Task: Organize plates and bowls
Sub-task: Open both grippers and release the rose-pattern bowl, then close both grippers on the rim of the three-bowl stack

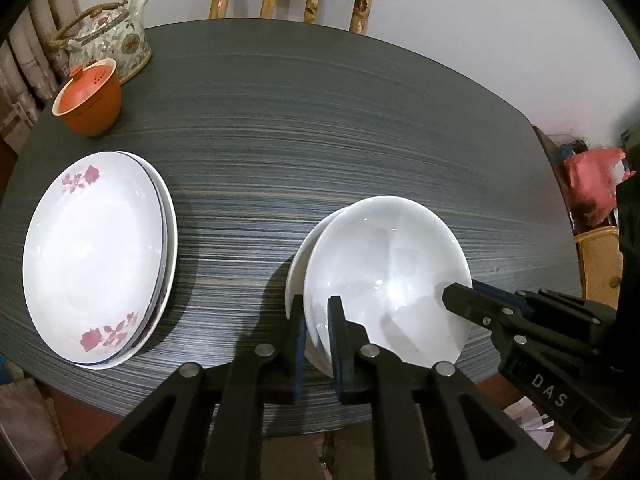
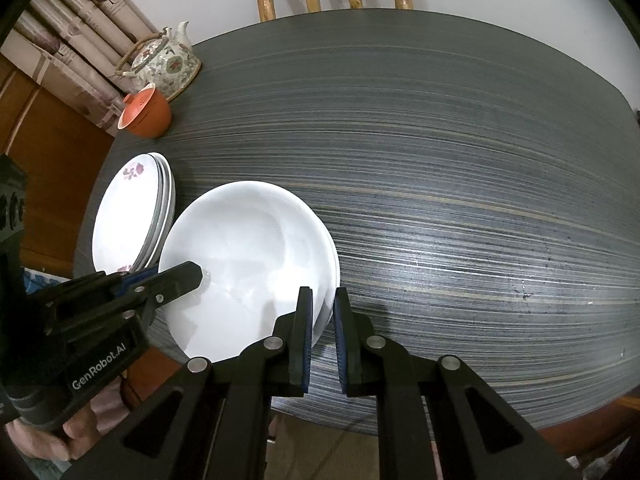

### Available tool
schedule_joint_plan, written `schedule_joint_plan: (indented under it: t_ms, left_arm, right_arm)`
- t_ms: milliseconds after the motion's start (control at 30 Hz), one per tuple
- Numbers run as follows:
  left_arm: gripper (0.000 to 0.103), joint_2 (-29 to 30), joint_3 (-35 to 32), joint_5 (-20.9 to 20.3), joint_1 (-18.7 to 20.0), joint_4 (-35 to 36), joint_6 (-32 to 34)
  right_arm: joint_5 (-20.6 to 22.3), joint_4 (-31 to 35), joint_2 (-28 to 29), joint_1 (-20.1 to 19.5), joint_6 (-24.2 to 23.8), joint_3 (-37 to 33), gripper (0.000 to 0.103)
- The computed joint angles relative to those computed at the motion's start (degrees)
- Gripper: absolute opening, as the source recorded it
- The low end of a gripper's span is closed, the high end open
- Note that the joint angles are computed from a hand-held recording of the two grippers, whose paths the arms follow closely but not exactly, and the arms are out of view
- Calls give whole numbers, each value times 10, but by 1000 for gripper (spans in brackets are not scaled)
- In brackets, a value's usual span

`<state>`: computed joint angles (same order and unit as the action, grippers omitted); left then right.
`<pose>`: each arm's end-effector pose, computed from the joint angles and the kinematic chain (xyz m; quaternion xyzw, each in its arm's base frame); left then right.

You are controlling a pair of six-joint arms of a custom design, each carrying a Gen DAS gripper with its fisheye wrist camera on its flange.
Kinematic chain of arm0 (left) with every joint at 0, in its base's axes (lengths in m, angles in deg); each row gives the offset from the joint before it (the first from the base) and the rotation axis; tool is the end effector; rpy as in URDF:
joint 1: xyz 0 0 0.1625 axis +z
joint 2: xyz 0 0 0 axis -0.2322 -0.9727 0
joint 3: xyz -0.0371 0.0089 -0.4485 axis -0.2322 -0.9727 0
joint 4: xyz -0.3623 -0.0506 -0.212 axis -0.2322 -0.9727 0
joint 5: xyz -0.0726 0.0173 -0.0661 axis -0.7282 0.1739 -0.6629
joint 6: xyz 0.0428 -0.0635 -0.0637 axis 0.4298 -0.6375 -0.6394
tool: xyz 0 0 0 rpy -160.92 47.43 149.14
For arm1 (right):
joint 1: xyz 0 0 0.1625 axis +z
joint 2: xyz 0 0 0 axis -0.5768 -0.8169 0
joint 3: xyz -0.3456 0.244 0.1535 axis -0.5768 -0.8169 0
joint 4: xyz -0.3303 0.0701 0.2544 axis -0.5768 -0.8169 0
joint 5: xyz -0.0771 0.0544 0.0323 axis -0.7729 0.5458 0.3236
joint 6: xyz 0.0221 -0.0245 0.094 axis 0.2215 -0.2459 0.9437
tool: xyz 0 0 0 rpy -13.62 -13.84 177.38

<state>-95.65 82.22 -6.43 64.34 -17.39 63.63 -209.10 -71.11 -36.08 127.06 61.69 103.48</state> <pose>-0.4341 -0.8125 0.0102 0.2420 0.9418 -0.0118 0.2331 0.1020 -0.7267 0.3085 -0.0684 -0.9387 0.2001 0.2722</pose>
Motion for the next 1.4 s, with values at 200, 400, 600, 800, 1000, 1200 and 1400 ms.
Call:
schedule_joint_plan:
  t_ms: [200, 400, 600, 800, 1000, 1200, 1400]
  left_arm:
    - [23, 0, 6, 32, -10, -6, 13]
    - [27, -3, 19, 43, -16, -19, 26]
    - [27, -19, 42, 65, -16, -44, 41]
    - [27, -24, 50, 67, -7, -51, 37]
    - [28, -43, 75, -20, 10, -92, 20]
    - [38, -46, 76, -56, 21, -109, -6]
    - [39, -39, 64, -58, 29, -103, -25]
  right_arm:
    - [4, 1, -2, -2, 2, 3, 12]
    - [3, -2, -4, 0, 1, 5, 13]
    - [7, -4, -7, -1, 3, 8, 14]
    - [6, -7, -9, 0, 1, 9, 15]
    - [3, -20, -13, 1, -2, 12, 21]
    - [2, -25, -16, -3, 0, 14, 26]
    - [18, -27, -13, -7, -2, 14, 27]
